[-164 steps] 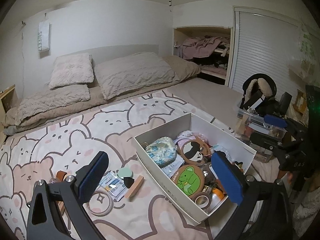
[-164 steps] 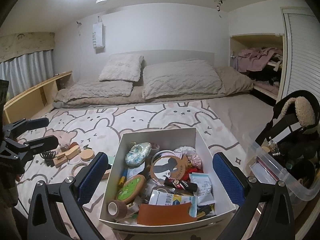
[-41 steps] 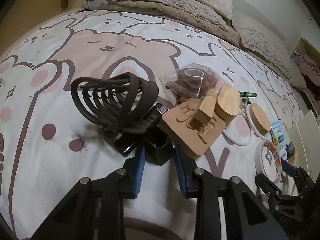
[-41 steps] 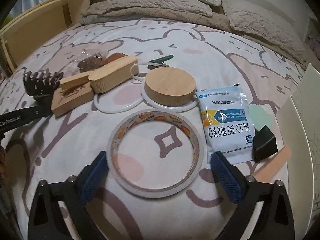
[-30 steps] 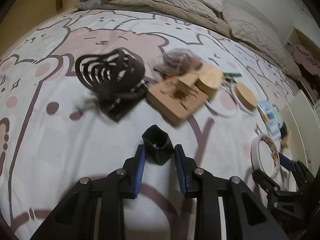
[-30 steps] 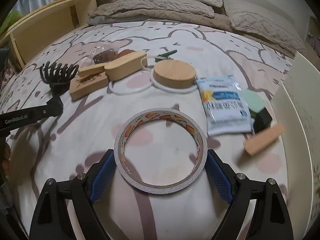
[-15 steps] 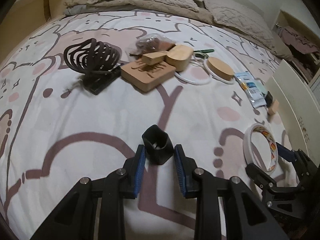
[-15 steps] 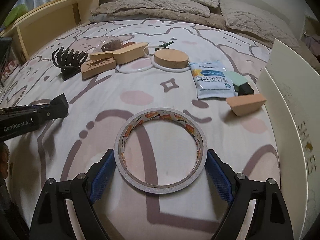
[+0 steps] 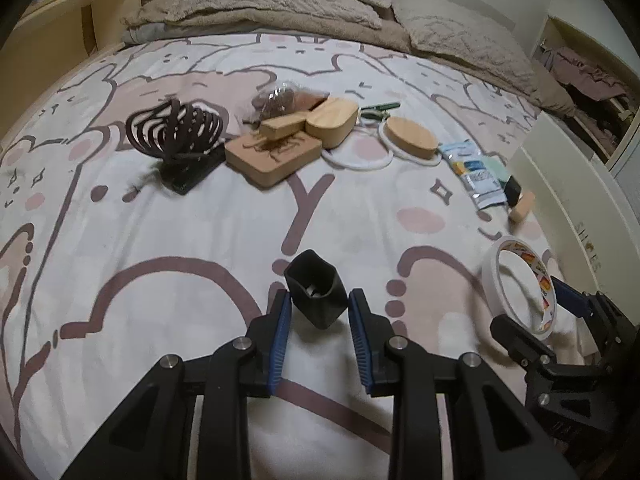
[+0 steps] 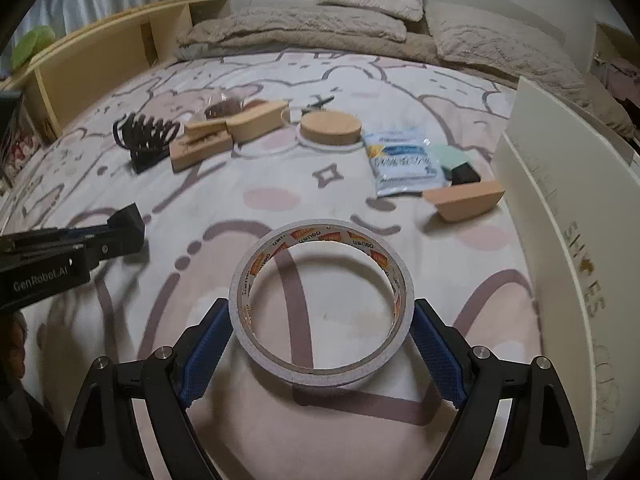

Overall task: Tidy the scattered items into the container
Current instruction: 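Lift the black item and tape roll and carry them over the white box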

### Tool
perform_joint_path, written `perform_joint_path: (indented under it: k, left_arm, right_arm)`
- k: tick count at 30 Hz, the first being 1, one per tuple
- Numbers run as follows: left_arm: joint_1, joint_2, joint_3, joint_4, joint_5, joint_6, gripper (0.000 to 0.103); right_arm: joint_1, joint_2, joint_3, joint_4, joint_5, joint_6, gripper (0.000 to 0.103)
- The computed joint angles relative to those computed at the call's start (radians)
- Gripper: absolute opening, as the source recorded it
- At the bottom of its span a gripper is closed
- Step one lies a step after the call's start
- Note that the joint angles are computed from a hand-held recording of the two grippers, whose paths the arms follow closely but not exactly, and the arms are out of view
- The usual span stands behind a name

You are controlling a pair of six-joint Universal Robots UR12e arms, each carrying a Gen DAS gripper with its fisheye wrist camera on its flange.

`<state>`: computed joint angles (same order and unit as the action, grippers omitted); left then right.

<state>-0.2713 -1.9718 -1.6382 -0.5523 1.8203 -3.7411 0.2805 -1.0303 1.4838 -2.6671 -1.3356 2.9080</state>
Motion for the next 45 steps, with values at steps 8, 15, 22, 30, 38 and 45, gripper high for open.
perform_joint_path:
  k: [8, 15, 22, 30, 38, 45]
  left_arm:
    - [-0.009, 0.018, 0.007, 0.032, 0.013, 0.007, 0.030]
    - [-0.022, 0.028, 0.034, 0.075, 0.030, 0.042, 0.030]
    - [-0.044, 0.026, 0.078, 0.122, 0.063, 0.100, 0.029]
    - [-0.070, 0.007, 0.139, 0.175, 0.055, 0.156, 0.030]
    - [-0.090, -0.032, 0.217, 0.206, 0.006, 0.207, 0.030]
    - [-0.103, -0.076, 0.287, 0.215, -0.052, 0.239, 0.030]
  right_arm:
    - [-0.007, -0.021, 0.004, -0.039, 0.017, 0.012, 0.088]
    - [-0.018, -0.043, -0.007, -0.083, 0.046, 0.032, 0.088]
    - [-0.043, -0.071, -0.012, -0.139, 0.078, 0.061, 0.088]
    - [-0.085, -0.106, -0.004, -0.191, 0.105, 0.072, 0.088]
    - [-0.146, -0.134, 0.009, -0.214, 0.081, 0.076, 0.088]
    - [-0.192, -0.141, 0.011, -0.214, 0.035, 0.091, 0.088]
